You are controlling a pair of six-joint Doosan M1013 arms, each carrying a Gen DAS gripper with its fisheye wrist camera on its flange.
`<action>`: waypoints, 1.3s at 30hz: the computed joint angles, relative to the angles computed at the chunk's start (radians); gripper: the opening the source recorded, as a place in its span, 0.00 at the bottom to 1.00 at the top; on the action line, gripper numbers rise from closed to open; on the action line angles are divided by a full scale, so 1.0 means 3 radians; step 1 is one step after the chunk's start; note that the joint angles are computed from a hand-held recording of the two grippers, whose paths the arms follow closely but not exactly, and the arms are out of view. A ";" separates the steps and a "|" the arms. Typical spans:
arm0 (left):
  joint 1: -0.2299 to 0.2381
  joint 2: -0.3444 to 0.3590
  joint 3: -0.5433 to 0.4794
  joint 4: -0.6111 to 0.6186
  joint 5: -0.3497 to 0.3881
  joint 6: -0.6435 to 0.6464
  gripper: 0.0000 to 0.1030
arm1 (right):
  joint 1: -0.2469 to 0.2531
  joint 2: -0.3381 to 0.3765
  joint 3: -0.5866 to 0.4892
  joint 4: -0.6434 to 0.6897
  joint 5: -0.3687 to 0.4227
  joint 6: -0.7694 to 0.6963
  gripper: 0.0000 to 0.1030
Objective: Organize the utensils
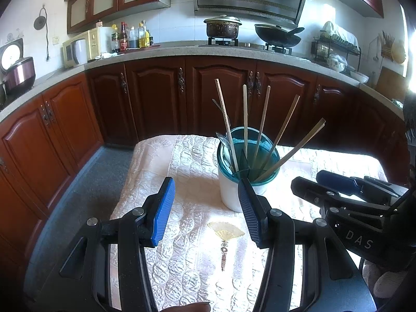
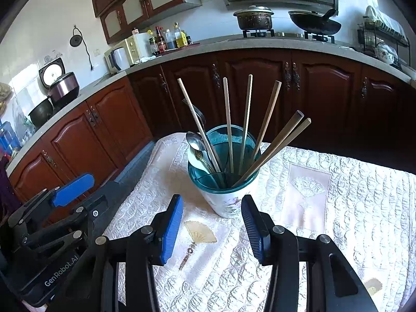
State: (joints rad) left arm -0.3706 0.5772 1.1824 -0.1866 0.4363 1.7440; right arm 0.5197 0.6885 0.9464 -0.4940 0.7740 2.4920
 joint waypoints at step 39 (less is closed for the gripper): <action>-0.0002 0.0031 -0.0044 0.0019 0.0016 -0.0018 0.49 | 0.0004 0.0048 -0.0081 0.0029 0.0080 -0.0059 0.44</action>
State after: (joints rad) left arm -0.3713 0.5864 1.1693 -0.1808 0.4411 1.7386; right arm 0.5208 0.7030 0.9221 -0.4853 0.7980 2.4744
